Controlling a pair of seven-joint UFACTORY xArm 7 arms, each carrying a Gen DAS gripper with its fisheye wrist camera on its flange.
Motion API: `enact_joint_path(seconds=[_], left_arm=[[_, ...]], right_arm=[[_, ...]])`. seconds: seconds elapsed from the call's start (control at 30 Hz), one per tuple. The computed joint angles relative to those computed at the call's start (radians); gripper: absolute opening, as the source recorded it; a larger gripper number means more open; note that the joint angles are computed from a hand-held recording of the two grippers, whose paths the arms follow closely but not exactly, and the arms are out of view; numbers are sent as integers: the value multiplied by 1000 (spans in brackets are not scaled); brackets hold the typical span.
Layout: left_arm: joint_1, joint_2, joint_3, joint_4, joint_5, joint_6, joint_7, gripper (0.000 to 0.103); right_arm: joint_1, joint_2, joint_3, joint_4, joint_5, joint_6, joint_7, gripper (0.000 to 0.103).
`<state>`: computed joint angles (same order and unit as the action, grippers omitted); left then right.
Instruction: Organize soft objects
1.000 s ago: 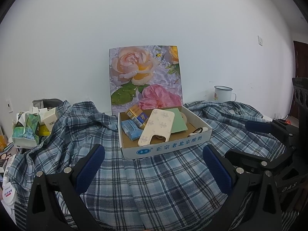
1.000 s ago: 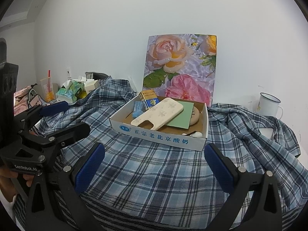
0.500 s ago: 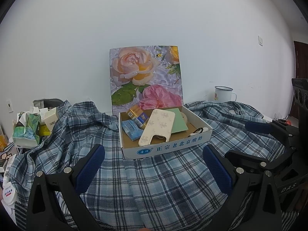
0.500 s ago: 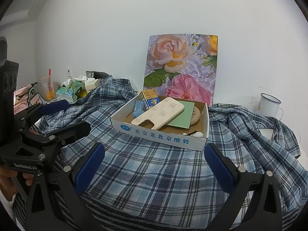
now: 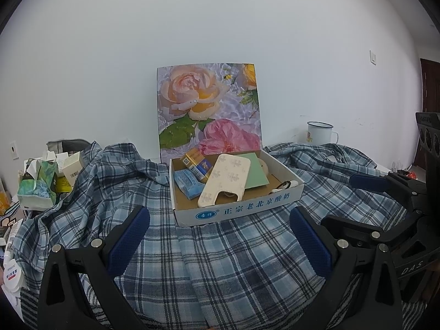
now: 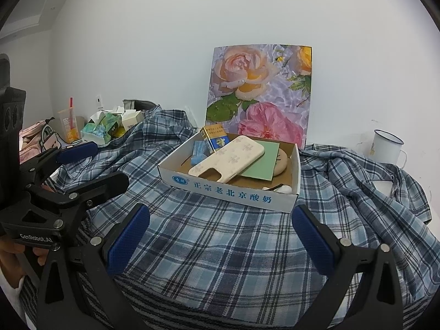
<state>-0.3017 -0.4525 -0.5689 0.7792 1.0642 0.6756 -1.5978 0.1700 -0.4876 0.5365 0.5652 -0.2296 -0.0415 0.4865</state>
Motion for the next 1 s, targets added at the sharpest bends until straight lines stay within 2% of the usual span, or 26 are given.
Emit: enact_joint_path(seconds=[1.0], left_arm=[[-2,-2,5,-7,-1,-5,2,103]], right_arm=[[24,9,-17,-1,-1,4,2,103]])
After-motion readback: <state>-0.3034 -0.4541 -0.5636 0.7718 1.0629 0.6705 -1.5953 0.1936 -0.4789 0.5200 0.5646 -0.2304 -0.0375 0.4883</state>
